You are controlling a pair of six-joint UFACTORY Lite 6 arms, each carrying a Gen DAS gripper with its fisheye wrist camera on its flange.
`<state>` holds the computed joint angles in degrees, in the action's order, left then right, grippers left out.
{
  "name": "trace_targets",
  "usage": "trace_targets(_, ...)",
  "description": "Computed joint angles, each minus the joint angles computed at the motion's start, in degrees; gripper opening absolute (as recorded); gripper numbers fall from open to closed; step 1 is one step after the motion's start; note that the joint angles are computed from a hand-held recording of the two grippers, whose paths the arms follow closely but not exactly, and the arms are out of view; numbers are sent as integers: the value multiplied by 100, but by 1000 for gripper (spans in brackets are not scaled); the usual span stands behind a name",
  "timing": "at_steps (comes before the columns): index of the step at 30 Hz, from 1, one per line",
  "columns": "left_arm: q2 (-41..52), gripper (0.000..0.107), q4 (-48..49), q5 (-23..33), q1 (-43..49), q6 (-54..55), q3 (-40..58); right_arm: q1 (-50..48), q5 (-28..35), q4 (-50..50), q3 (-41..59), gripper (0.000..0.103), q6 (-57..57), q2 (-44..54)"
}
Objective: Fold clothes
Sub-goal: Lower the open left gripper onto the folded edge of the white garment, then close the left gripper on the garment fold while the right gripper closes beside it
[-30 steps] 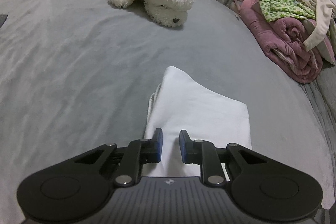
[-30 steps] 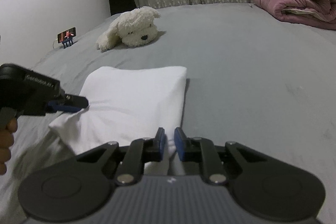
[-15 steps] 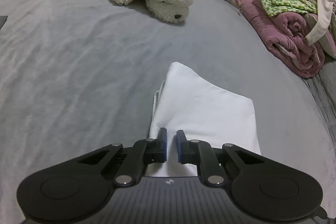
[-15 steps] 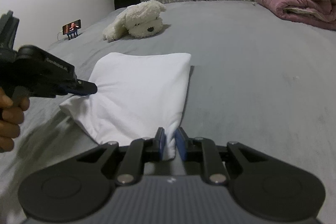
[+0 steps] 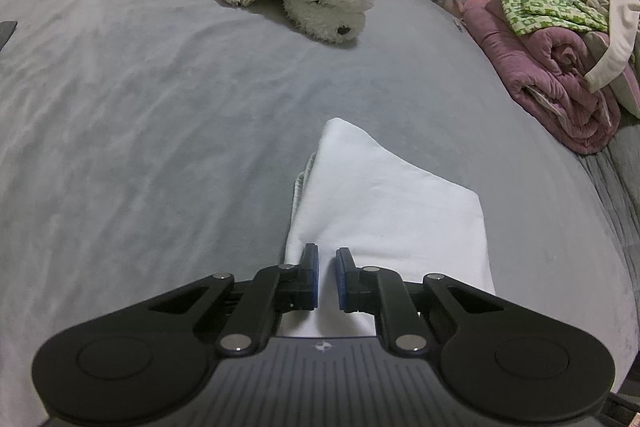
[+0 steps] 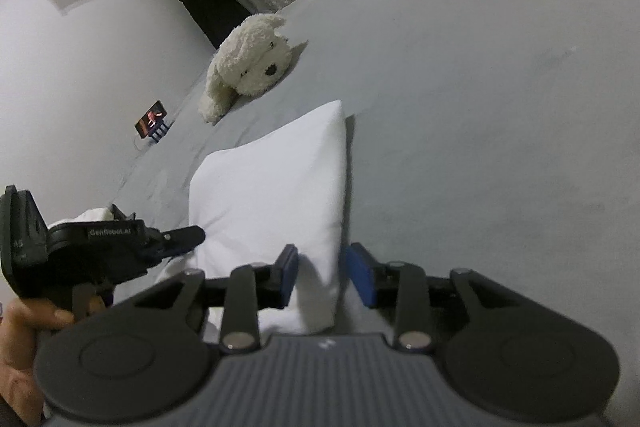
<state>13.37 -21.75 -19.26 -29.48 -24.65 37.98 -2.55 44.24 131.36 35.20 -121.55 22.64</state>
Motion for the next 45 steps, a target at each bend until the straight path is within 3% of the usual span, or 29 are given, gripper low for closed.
trace_targets(8,-37,12,459,-4,96,-474,-58,-373,726,-884,1017,29,1229,1124)
trace_targets(13,-44,12,555,50,123,-576,-32,-439,696,-1426,1790,30,1853,1592)
trace_targets(17,-54,12,591,82,141,-599,-20,-191,490,-1175,1843,29,1532,1560)
trace_targets(22,-77,13,531,117,126,-489,-10,-57,537,-501,1507,15,940,1440)
trace_targets(27,-213,13,1928,79,335,-1804,-108,124,289,33,1084,13,579,851)
trace_targets(33,-250,22,3406,-26,377,-3220,-65,165,-392,-38,579,13,422,-251)
trace_targets(40,105,27,4843,-307,-81,-4658,335,-744,-1237,-2034,-6,13,1470,-1658)
trace_targets(45,264,36,4214,86,-743,-4299,690,-2345,-1052,-4166,-395,13,2470,-2367)
